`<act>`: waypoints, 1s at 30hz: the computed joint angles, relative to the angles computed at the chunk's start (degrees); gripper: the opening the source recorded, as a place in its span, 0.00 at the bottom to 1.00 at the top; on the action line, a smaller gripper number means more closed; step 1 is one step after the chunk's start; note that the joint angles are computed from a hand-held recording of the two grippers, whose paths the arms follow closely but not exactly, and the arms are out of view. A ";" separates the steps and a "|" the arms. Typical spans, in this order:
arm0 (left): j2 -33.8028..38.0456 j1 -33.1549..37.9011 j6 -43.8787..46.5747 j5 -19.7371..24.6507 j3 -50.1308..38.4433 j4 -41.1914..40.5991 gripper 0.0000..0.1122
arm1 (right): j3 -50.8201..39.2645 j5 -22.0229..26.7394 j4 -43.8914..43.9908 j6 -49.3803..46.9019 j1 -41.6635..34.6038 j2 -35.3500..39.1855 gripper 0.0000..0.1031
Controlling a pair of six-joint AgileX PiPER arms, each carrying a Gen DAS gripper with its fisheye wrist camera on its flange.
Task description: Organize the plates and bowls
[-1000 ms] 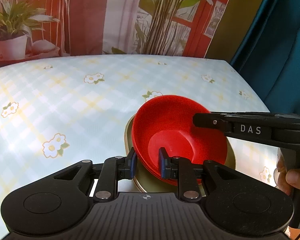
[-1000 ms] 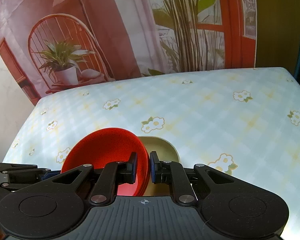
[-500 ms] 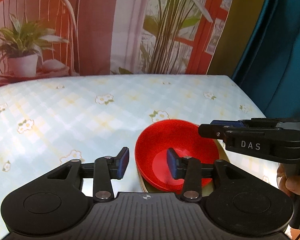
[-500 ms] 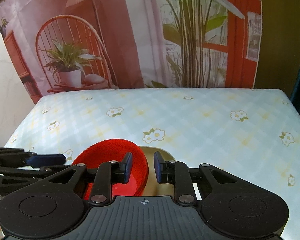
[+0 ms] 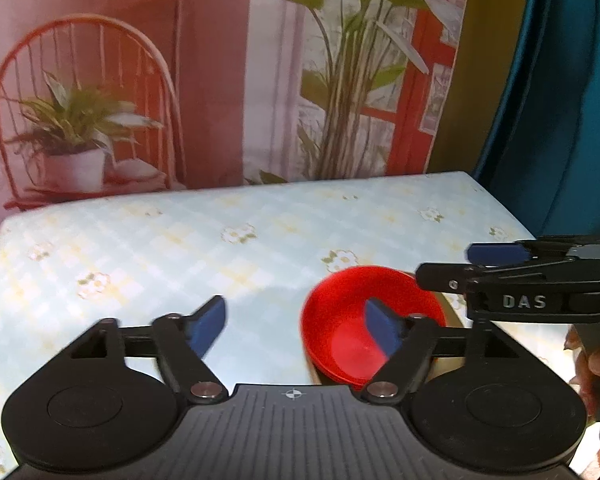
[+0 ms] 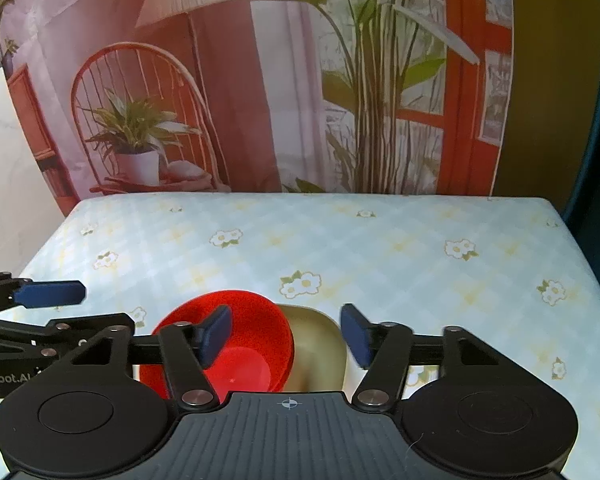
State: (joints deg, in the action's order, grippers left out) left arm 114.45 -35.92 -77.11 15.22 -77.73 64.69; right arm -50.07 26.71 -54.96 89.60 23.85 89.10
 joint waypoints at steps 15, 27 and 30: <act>-13.40 -3.99 -20.29 13.79 10.44 17.53 0.92 | -3.66 9.56 -1.10 1.80 6.10 -7.49 1.00; -25.35 -14.57 -24.19 32.28 18.04 21.10 0.92 | -12.43 29.94 -4.62 1.51 21.14 -11.49 1.00; -27.73 -17.02 -23.57 35.19 19.11 20.20 0.92 | -14.29 35.33 -5.83 1.96 24.99 -11.75 1.00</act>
